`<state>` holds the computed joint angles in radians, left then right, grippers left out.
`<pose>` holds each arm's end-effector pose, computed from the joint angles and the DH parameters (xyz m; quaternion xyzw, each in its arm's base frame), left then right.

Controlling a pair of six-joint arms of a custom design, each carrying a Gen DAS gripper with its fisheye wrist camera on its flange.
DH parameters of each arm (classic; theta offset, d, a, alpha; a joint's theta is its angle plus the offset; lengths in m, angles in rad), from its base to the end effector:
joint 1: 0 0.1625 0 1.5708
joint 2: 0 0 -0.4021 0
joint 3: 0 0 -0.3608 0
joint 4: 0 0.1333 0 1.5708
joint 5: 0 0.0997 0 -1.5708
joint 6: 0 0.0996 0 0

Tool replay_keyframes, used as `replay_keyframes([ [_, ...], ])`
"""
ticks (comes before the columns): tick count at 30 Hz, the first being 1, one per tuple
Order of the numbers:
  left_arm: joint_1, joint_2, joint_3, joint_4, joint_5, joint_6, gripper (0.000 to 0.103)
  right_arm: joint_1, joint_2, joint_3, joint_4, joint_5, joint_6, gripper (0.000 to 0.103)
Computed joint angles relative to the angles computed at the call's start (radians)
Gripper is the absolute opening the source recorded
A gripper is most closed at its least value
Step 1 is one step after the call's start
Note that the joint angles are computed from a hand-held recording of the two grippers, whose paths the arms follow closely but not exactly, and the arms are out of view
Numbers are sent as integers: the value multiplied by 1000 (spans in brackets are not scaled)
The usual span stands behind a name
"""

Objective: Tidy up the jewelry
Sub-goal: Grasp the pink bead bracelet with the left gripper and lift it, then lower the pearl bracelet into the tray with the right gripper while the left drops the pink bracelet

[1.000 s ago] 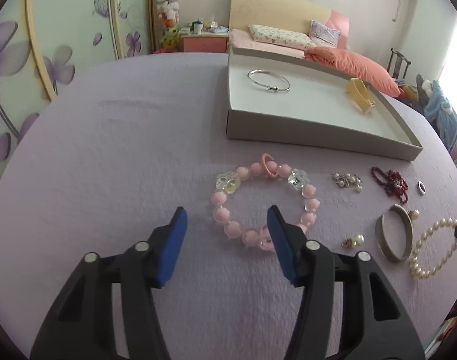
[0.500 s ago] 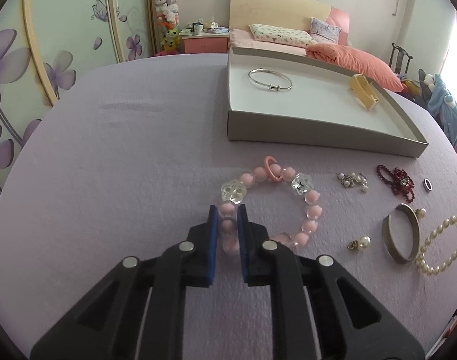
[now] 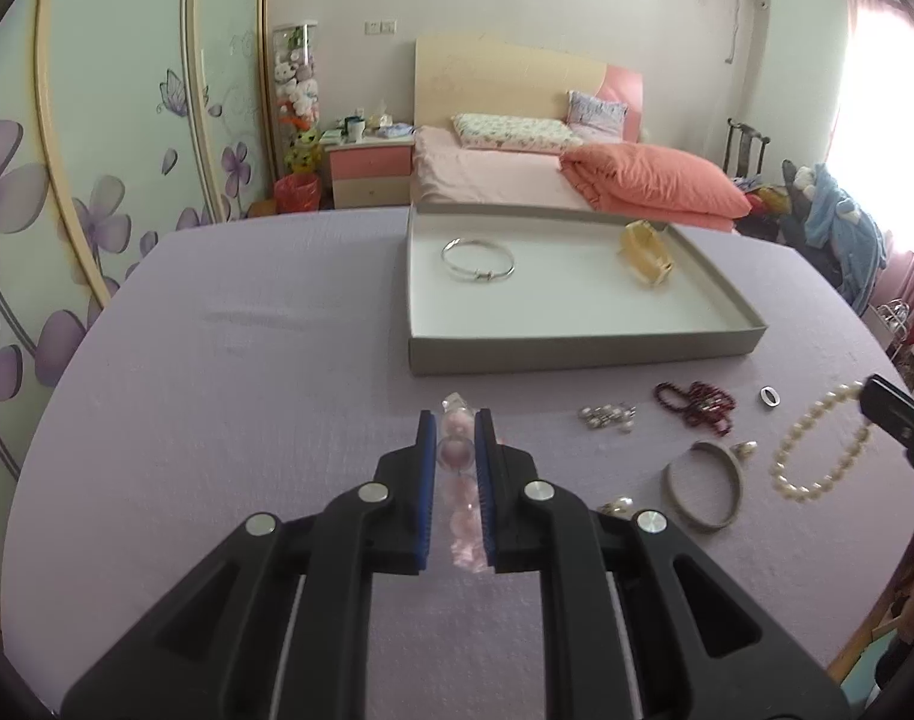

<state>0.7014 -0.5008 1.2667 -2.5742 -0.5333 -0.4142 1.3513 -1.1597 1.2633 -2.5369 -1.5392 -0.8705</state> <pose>-0.4099 -0.6330 0.0797 0.1374 0.8533 -0.3771 0.3328 -0.0105 -0.6739 0.5047 0.2967 -0.8585 0.3648 0.2044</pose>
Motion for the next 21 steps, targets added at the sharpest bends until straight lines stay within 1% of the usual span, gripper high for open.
replay_keyframes([
  [7,-15,-6,0,-37,0,33,13,24,29,-36,5,1,-4,10],
  [12,-16,1,-25,-62,-5,59,13,42,62,-76,16,-7,-7,10],
  [16,-16,22,-77,-75,-9,95,13,58,96,-120,25,-19,-13,10],
  [21,-7,69,-186,-63,-13,152,13,74,148,-198,49,-29,-7,10],
])
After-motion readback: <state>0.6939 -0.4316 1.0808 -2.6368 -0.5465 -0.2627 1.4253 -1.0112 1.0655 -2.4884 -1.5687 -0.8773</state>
